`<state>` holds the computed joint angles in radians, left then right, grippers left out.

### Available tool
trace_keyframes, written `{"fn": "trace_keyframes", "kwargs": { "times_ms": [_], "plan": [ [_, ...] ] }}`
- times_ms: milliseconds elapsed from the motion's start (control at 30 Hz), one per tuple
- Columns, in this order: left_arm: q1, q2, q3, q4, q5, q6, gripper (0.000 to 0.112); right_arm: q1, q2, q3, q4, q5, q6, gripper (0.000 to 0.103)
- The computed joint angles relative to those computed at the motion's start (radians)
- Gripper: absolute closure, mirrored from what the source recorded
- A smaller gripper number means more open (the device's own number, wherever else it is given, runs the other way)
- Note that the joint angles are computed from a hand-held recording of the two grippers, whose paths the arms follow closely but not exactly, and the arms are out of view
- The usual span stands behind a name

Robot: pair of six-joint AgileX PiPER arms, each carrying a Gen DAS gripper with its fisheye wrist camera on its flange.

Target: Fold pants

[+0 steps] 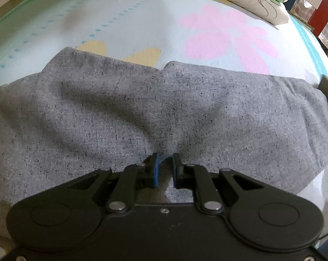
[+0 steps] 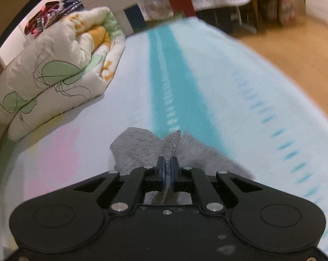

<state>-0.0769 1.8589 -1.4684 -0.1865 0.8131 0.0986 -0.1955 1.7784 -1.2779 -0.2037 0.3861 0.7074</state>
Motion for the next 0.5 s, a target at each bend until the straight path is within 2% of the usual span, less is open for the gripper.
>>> {"fn": "trace_keyframes", "kwargs": {
  "times_ms": [133,233,367,467,500],
  "plan": [
    [-0.004,0.007,-0.007,0.008,0.001,0.000,0.093,0.008,-0.119,0.111,-0.236,0.036,0.166,0.097],
    [-0.003,0.009,-0.010,0.007,0.003,0.008,0.093,-0.019,-0.138,0.153,-0.192,0.066,0.109,0.097],
    [0.012,0.024,-0.037,-0.019,0.033,0.045,0.093,-0.042,-0.082,0.150,-0.125,0.109,0.016,0.097],
    [0.026,0.046,-0.071,-0.043,0.061,0.078,0.093,-0.059,-0.075,0.155,-0.108,0.093,0.003,0.093],
    [0.028,0.050,-0.077,-0.048,0.065,0.085,0.093,-0.055,-0.084,0.159,-0.149,0.089,0.054,0.085]
  ]
}}
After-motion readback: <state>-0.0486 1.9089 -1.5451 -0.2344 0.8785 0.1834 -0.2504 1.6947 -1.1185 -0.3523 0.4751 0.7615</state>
